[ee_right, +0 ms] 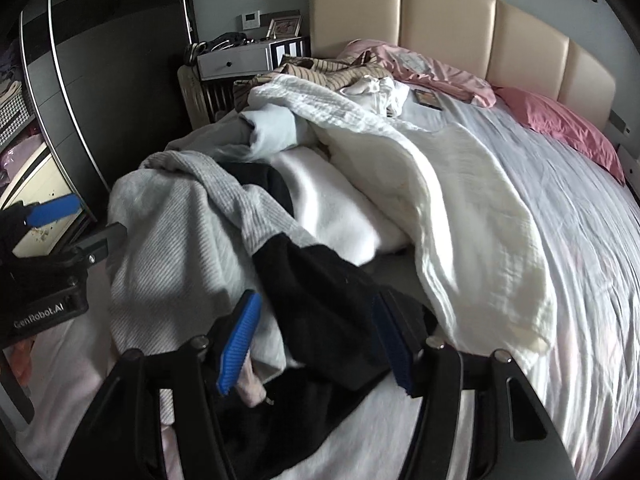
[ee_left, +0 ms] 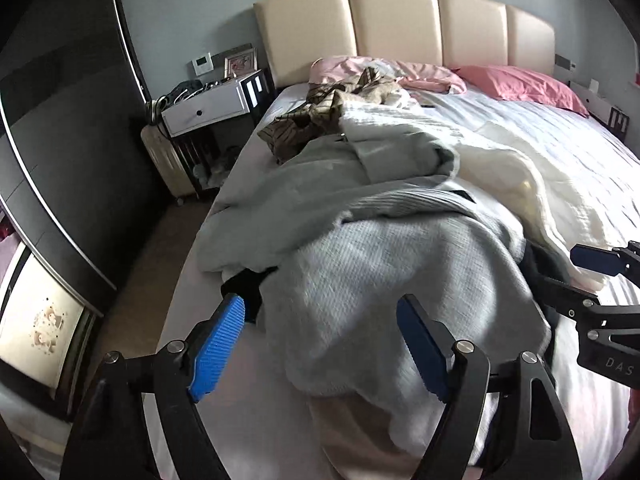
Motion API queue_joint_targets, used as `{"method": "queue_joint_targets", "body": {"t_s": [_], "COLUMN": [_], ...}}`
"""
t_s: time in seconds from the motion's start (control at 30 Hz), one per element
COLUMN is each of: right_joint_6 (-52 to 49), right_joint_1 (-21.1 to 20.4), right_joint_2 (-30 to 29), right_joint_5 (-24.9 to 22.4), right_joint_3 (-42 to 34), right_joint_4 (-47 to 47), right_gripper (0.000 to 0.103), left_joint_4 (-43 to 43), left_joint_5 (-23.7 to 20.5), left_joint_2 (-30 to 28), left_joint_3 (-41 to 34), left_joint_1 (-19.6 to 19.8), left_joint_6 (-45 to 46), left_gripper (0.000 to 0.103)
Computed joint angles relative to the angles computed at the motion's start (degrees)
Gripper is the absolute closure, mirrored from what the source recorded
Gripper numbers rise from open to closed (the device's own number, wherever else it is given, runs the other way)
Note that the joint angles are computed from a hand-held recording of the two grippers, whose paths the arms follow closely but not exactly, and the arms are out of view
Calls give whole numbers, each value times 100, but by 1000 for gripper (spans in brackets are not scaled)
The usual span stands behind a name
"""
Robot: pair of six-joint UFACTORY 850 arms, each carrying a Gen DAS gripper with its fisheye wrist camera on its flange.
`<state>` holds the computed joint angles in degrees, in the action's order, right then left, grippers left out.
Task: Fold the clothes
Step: 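Reach both grippers into the clothes pile and close on the grey-black garment, then pull the grey-black garment out of the pile with both grippers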
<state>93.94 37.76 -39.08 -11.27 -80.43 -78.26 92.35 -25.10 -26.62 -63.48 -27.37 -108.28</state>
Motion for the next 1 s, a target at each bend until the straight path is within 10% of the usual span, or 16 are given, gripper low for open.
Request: {"method": "queue_joint_targets", "body": {"t_s": [0.13, 0.23, 0.37, 0.73, 1.0], "right_joint_6": [-1402, -1536, -841, 2265, 2356], "right_joint_1": [-104, -122, -86, 243, 655], "right_joint_2": [-288, -341, -274, 939, 2416], "right_joint_5": [185, 268, 255, -359, -763], "right_joint_3": [-374, -433, -333, 1020, 2466], "right_joint_4": [1355, 1439, 694, -2095, -1014], "right_gripper": [45, 76, 92, 95, 96], "left_joint_4": [-415, -367, -377, -1137, -2744], "left_joint_5": [381, 568, 992, 1211, 991], "left_joint_2": [-239, -303, -240, 362, 1369], "left_joint_3": [-297, -379, -350, 62, 840], "left_joint_1": [198, 272, 319, 139, -500], "left_joint_6": [614, 594, 534, 931, 2302], "left_gripper": [23, 27, 53, 91, 92]}}
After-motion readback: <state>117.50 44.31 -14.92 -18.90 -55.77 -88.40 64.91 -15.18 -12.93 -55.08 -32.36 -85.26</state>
